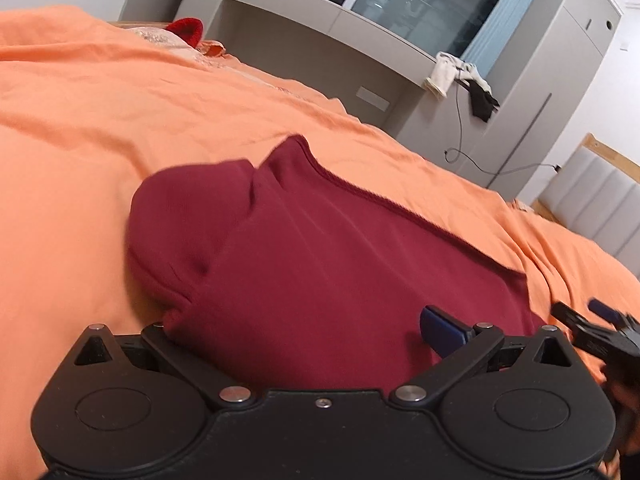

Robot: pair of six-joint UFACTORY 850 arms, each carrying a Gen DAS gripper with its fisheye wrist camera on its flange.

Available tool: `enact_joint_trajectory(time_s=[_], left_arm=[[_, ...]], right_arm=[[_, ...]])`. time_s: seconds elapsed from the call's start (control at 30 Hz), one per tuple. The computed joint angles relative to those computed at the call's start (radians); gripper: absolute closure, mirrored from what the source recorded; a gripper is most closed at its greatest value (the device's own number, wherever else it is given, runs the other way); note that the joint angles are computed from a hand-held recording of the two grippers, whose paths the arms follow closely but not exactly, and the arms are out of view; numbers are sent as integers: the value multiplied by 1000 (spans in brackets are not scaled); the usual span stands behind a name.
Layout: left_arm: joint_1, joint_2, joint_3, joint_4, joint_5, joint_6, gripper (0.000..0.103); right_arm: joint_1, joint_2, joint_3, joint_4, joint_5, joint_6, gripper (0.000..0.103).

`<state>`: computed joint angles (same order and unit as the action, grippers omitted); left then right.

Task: Fold small clothes

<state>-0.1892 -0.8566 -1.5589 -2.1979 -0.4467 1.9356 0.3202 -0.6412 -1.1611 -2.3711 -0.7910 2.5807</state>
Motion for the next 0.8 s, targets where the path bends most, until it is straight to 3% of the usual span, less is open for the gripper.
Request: enact_joint_trajectory(time_s=[0.1,0.2,0.27,0.4,0.53,0.63,0.8], left_arm=[[-1,-39,-56,-57,17,28,1],[-2,-58,-82,-93,27,45,1],[-3,-58,-83,-109,28,58,1],[-8,-53,-70,-162,25,118,1],[-12,-46,-55,-201,29,169,1],[-9,-43,-48,-200,18,165,1],[-8,-42,-45,-199,14,166,1]], right_arm=[[24,4,-9,16,9,-79,0],[71,-10,-22,104,-86,-224,0],[85,-4,-18,91,-101,-216,0],[80,30,11,-61,-8,27,0],[46,27,-13,-268,167,351,0],[52,0,-54,-172,203,299,0],[72,-25,-75,-36,176,202,0]])
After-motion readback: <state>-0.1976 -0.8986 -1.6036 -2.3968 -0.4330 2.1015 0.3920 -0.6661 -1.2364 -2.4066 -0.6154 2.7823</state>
